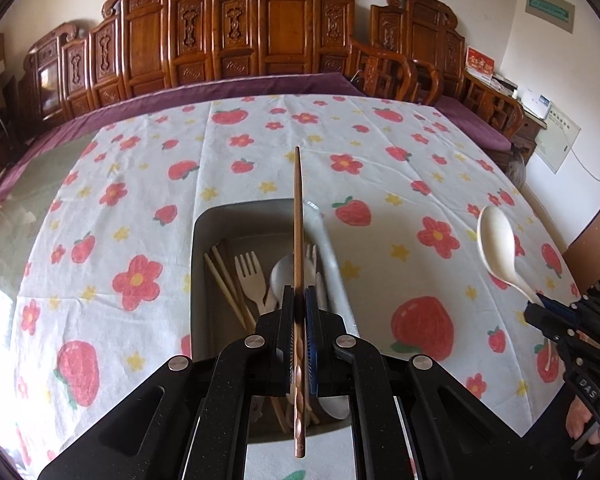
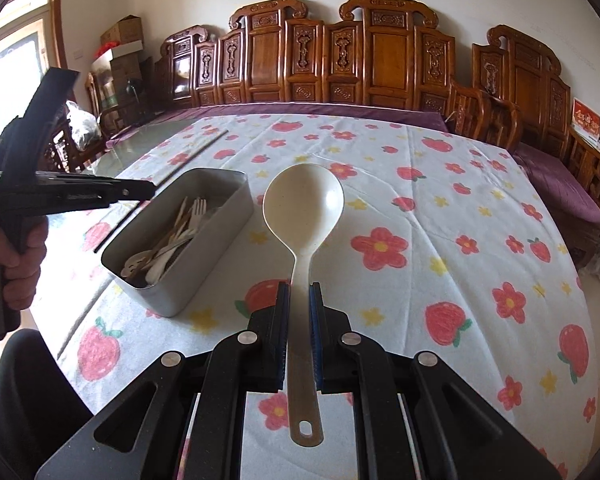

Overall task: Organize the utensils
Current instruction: 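Carry the wooden chopstick into the silver tray and open the left tool, then lower the white plastic spoon into the silver tray and open the right tool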

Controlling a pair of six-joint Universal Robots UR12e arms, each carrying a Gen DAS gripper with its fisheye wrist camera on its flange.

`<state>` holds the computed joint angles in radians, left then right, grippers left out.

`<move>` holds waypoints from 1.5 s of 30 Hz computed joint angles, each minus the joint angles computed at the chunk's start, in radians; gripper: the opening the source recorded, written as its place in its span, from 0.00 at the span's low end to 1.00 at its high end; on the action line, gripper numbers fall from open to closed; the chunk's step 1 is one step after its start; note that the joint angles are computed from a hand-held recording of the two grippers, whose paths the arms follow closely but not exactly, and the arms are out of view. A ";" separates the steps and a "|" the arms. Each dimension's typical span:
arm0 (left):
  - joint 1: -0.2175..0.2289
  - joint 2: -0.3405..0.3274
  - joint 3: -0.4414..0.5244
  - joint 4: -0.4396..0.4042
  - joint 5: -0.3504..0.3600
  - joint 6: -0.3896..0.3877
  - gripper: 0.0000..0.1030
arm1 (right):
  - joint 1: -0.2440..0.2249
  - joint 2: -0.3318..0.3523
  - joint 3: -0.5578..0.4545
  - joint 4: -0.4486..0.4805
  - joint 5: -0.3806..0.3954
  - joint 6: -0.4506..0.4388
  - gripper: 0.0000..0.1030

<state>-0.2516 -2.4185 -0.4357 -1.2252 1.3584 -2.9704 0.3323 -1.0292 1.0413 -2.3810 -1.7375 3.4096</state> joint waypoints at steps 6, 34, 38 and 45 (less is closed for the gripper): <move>0.003 -0.045 0.057 -0.080 0.018 0.011 0.04 | 0.006 0.029 -0.050 0.018 0.016 -0.023 0.11; 0.054 0.058 -0.116 0.046 -0.002 -0.022 0.22 | 0.038 0.175 -0.302 0.134 0.078 -0.058 0.11; 0.067 0.073 -0.130 0.074 0.001 -0.025 0.22 | 0.040 0.226 -0.388 0.173 0.113 -0.037 0.11; 0.085 0.091 -0.148 0.101 0.010 -0.023 0.22 | 0.043 0.337 -0.589 0.281 0.157 -0.006 0.11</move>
